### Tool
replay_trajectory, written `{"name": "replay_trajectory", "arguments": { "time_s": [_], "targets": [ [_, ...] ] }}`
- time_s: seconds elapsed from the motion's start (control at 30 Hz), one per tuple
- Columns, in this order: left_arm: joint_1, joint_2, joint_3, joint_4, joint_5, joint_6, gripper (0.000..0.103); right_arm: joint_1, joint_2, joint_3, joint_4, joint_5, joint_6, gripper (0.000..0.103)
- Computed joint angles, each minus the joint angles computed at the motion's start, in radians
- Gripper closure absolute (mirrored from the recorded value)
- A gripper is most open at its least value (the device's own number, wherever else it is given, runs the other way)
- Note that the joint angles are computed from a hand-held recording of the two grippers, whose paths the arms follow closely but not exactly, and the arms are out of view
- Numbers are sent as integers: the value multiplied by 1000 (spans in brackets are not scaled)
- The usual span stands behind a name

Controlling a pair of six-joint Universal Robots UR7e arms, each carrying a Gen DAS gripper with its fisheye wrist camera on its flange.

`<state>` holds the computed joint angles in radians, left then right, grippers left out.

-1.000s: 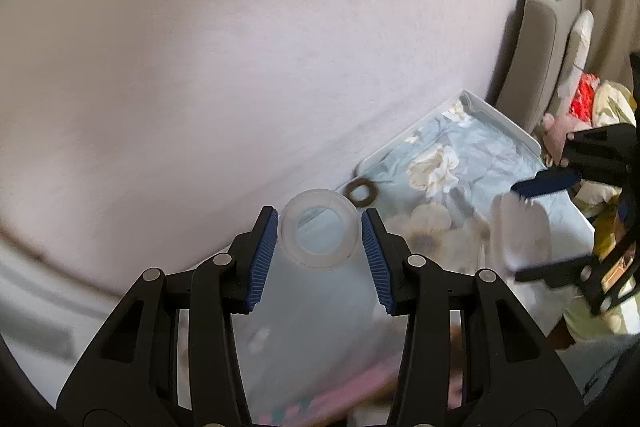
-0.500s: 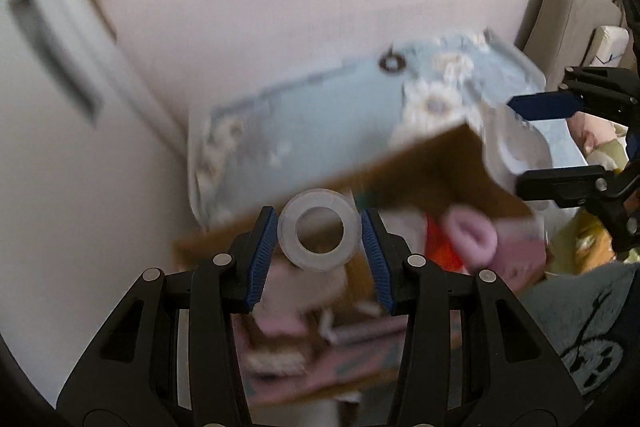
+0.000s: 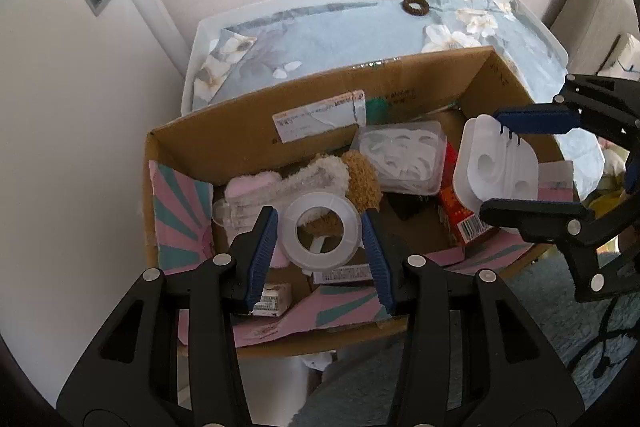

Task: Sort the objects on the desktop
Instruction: 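Carry the tape roll and cord holder into the cardboard box and release both, then move the left tool over the bed toward the brown hair tie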

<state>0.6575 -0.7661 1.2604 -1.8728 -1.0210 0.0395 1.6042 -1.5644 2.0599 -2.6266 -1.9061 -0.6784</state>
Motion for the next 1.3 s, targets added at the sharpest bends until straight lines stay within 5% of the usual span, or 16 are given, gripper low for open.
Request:
{"name": "replay_trajectory", "arguments": {
  "time_s": [0.13, 0.17, 0.23, 0.4, 0.53, 0.77, 1.3],
  "targets": [
    [3, 10, -17, 13, -11, 6, 58, -1, 5, -11, 16, 1, 15, 50],
    [7, 17, -35, 37, -24, -5, 33, -5, 6, -17, 38, 8, 25, 50],
    [9, 25, -51, 48, -28, -19, 2, -7, 10, -26, 73, 5, 50, 42],
    [-1, 15, -44, -22, -10, 27, 2, 16, 10, 5, -33, -51, 40, 34],
    [-6, 24, -49, -29, 26, 55, 2, 0, -14, 1, -45, -17, 79, 29],
    [-9, 45, -84, 12, 9, 92, 2, -36, -48, -6, -32, 51, 155, 29],
    [-29, 125, -184, 1, -40, 198, 2, -94, -131, 26, -148, 71, 261, 29]
  ]
}}
